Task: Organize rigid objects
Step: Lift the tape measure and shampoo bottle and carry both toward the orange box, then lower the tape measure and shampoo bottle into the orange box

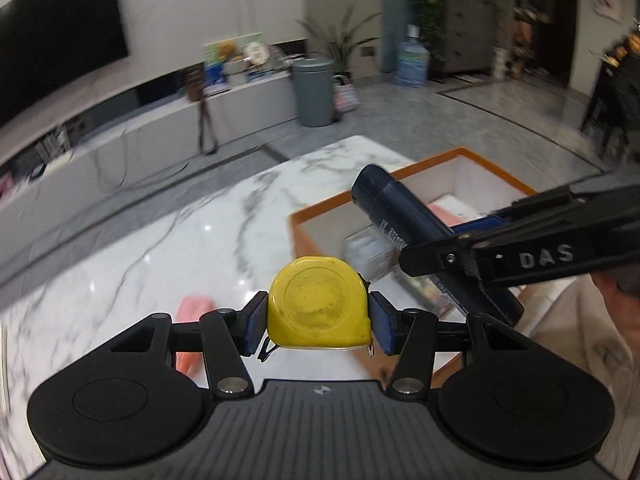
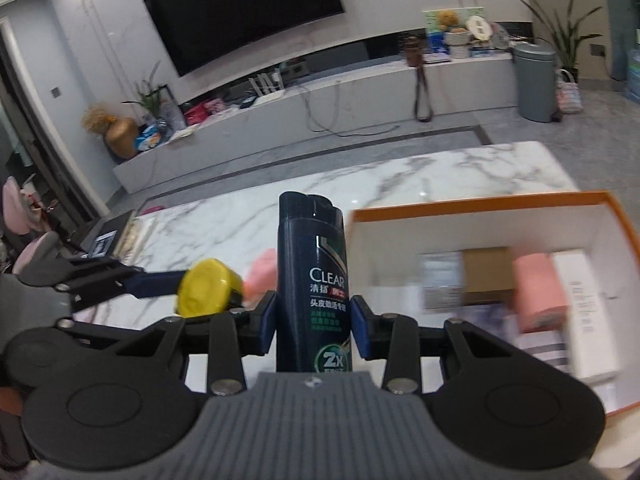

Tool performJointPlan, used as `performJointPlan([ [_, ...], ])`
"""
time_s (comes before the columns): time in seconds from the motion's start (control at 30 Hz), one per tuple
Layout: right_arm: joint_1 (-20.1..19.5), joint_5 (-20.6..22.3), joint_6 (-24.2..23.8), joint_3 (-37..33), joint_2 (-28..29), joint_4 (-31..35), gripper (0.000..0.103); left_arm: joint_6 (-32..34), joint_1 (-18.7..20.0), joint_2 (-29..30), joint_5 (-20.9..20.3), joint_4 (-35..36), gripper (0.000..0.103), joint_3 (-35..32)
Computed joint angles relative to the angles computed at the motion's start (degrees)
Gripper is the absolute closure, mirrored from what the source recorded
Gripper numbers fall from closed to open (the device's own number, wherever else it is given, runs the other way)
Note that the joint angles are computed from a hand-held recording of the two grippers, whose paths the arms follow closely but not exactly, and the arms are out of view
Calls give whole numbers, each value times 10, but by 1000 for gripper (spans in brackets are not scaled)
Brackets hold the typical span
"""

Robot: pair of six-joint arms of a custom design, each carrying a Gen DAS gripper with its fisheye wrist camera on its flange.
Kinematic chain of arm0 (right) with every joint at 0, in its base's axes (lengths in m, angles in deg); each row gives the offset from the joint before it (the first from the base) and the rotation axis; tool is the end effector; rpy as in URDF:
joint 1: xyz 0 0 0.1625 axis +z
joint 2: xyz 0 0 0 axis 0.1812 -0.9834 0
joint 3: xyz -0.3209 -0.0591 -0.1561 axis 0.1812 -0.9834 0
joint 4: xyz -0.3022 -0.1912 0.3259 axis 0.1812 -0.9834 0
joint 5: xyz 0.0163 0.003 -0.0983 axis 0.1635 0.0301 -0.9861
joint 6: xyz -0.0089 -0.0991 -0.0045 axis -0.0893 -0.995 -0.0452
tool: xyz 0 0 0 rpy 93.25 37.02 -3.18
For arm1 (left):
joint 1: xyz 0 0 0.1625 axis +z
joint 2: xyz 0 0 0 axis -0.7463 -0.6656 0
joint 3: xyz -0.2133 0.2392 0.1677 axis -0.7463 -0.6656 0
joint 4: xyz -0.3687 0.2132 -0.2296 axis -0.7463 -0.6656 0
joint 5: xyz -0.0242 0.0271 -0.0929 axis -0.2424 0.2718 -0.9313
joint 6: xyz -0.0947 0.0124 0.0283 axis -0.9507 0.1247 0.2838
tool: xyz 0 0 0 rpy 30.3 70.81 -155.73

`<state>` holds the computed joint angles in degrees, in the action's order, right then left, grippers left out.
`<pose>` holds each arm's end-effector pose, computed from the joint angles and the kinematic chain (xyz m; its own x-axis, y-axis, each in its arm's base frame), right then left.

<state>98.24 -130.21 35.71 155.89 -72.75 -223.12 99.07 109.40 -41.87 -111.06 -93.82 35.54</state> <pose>0.3254 -0.6751 0.1329 -0.8876 -0.1693 0.4285 -0.4138 0.7020 -0.5796 -0.1698 -0.6876 0.2964 -0.5201 0.5622 -0.6430 0.8249 0.5259 -0.2075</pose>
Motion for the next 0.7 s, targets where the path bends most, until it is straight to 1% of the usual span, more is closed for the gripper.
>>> performJointPlan([
  [0.1,-14,-9,16,-4,-13,41,65,29,-11,28,9,1,42,-13],
  [0.23,-40,-1,59,-35,-9,132,65,60,-15,70,24,7,42,-37],
  [0.3,-50,4,78,-56,2,171,65,79,-15,88,34,10,42,-49],
  [0.4,-64,9,94,-91,24,224,66,105,-14,110,52,9,42,-62],
  [0.57,-80,1,139,-133,54,281,66,122,-6,150,60,24,42,-102],
  [0.7,-88,12,179,-169,75,338,68,142,-3,165,67,33,42,-118],
])
